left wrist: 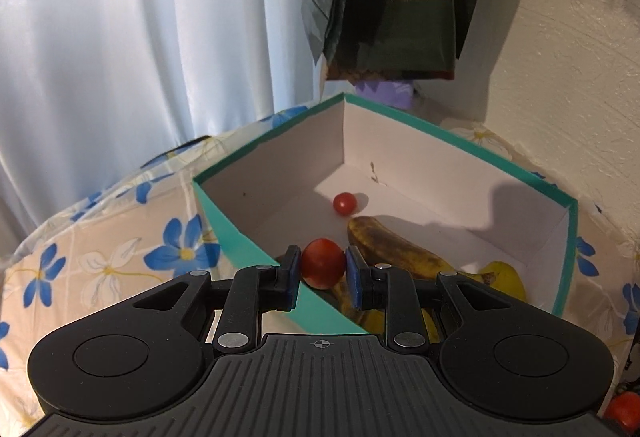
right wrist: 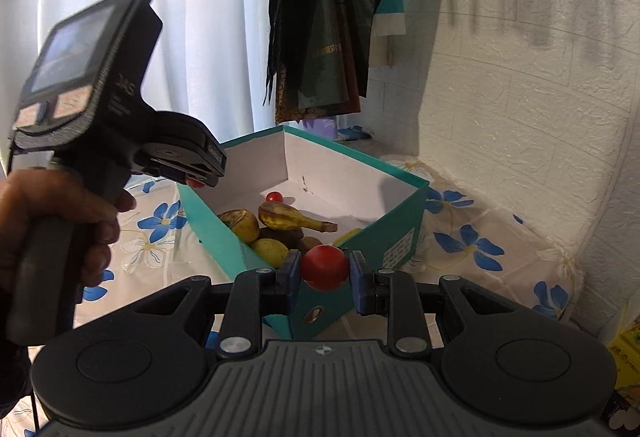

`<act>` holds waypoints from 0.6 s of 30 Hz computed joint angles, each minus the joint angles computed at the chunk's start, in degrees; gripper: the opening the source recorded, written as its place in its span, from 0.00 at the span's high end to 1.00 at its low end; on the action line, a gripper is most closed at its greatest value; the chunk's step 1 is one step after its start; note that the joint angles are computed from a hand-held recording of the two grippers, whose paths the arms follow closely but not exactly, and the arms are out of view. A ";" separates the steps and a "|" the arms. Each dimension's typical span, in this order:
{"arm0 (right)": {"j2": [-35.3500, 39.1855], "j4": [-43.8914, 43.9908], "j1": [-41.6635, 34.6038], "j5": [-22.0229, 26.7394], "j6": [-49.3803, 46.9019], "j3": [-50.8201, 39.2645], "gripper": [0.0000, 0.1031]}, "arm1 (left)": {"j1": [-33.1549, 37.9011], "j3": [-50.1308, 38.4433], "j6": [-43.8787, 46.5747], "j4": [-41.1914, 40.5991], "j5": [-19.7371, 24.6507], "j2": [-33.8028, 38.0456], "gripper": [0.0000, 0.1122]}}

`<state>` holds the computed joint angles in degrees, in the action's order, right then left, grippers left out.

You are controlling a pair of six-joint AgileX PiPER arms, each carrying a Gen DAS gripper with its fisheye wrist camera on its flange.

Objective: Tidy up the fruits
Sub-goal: 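Carry the tomato into the box and open the left gripper while the right gripper lifts its tomato, then lower the cherry tomato into the box and open the right gripper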

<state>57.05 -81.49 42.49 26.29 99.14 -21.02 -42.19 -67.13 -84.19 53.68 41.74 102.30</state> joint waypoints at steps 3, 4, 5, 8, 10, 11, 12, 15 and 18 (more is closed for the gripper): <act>-1.02 2.08 -0.75 0.56 -2.35 0.45 0.76 | 1.16 -0.94 -0.78 0.67 -2.24 2.89 0.76; -1.31 3.01 -1.03 0.80 -3.39 0.53 0.76 | 1.59 -1.20 -0.71 0.48 -3.29 3.50 0.76; -1.63 3.73 -1.51 0.74 -4.37 0.59 0.76 | 2.20 -1.46 -0.19 -0.33 -4.51 3.99 0.76; -2.98 6.00 -2.05 1.75 -7.00 0.92 0.76 | 2.16 -2.01 -3.91 3.52 -4.58 5.53 0.76; -3.82 7.26 -2.72 2.00 -8.59 1.13 0.76 | 3.23 -2.02 -3.49 2.79 -6.69 5.81 0.75; -4.24 7.93 -3.08 2.00 -9.35 1.21 0.76 | 3.92 -3.00 -1.77 0.77 -7.10 6.52 0.76; -4.50 8.46 -3.57 1.76 -10.15 1.26 0.76 | 3.93 -3.75 -1.69 0.70 -6.47 7.14 0.76; -5.04 8.98 -5.13 0.59 -11.60 1.45 0.76 | 4.20 -4.69 -0.59 -0.52 -6.11 7.78 0.76; -5.09 9.22 -6.43 -0.73 -12.59 1.40 0.76 | 3.73 -5.47 -0.48 0.14 -5.10 8.71 0.69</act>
<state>51.96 -72.28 36.06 25.56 86.55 -19.61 -38.47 -72.60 -84.67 53.82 36.64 111.01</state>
